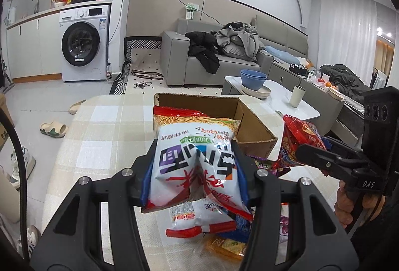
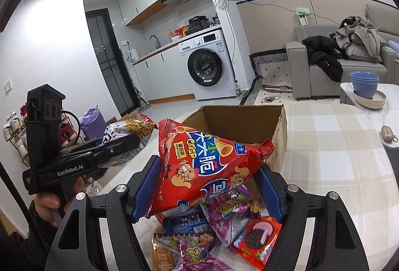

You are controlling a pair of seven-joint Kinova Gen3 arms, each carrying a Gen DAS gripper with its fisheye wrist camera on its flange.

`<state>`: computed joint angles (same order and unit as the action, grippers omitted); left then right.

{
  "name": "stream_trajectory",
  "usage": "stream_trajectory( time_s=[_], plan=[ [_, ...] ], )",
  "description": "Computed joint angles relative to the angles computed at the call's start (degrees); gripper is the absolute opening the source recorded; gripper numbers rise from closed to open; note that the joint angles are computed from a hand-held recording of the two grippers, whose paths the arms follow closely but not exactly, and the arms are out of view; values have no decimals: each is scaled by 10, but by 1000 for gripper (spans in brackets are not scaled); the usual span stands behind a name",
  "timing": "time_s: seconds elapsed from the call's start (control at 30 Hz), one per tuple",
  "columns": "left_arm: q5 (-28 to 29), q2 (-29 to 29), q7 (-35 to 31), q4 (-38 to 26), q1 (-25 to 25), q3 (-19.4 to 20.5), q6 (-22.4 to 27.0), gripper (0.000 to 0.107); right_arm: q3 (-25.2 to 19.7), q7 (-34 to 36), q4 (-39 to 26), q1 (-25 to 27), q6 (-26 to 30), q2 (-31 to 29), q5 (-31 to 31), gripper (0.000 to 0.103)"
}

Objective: Organize snacks
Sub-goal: 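Lift both chip bags into the cardboard box and open both grippers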

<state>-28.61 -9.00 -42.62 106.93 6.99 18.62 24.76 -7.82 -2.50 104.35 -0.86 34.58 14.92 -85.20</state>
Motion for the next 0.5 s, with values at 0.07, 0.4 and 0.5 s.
stream_trajectory(
  time_s=[0.07, 0.4, 0.5],
  plan=[
    [-18, 5, 11, -9, -4, 10, 7, 49, -2, 10, -1, -2, -6, 0, -13, 75],
    [-95, 56, 62, -60, 31, -8, 27, 49, 3, 42, -8, -21, -28, 11, -53, 75],
    [-115, 76, 73, -75, 49, -26, 31, 49, 3, 25, -20, -27, -41, 19, -39, 75]
  ],
)
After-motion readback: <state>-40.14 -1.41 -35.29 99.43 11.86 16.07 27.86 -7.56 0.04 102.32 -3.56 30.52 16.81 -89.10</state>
